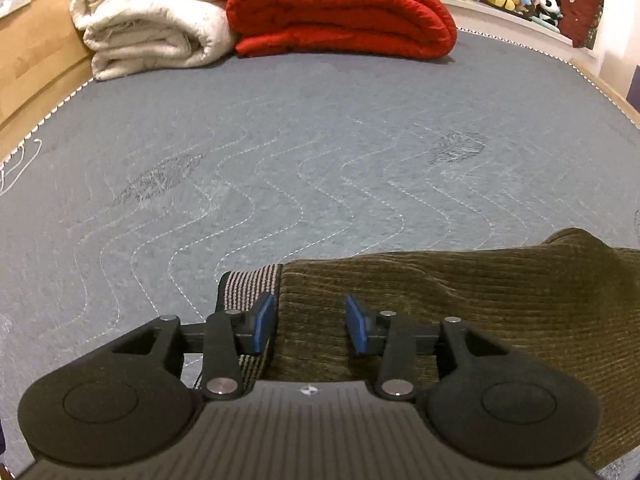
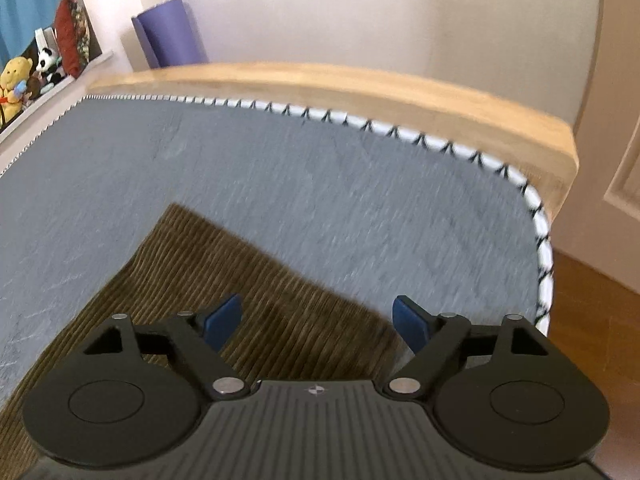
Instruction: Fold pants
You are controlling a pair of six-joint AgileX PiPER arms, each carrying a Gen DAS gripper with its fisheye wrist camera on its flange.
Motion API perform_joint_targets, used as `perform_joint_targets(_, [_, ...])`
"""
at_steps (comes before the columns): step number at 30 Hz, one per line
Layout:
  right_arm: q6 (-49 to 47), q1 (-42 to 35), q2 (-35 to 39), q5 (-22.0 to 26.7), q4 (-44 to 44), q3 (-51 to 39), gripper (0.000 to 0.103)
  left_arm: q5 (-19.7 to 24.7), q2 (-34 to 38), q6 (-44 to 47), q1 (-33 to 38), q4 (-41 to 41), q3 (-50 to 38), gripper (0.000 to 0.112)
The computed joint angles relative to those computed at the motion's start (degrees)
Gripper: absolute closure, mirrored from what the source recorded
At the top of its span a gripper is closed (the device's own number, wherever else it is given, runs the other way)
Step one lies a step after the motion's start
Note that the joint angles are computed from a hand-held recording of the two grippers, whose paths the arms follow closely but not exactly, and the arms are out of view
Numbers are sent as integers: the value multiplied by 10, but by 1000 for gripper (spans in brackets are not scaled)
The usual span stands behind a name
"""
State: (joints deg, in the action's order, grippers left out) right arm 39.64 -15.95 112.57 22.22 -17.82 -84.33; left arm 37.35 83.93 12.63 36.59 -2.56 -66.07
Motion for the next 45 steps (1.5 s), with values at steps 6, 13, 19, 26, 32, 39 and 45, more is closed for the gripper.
perform_joint_targets(6, [-233,-27,30,14,183,-37,10,-30,-17,-7,-23,9,19,65])
perform_joint_targets(13, [-507,-53,83,110,376,-100,1,-32,-26,36,-32,-24,27,53])
perform_joint_targets(19, [-549,-52,80,106,371,-97,17,-35,-27,33,-43,-23,29,53])
perform_joint_targets(26, [-585,-61,77,94,402,-88,44,-31,-27,42,-44,-32,27,53])
perform_joint_targets(32, [-601,-67,63,79,427,-67,33,-25,-26,52,-35,-38,25,53])
perform_joint_targets(39, [-783,-136,29,58,734,-29,27,-24,-27,62,-25,-55,22,49])
perform_joint_targets(45, [-738,-156,77,135,663,-81,23,-21,-24,54,-38,-47,20,49])
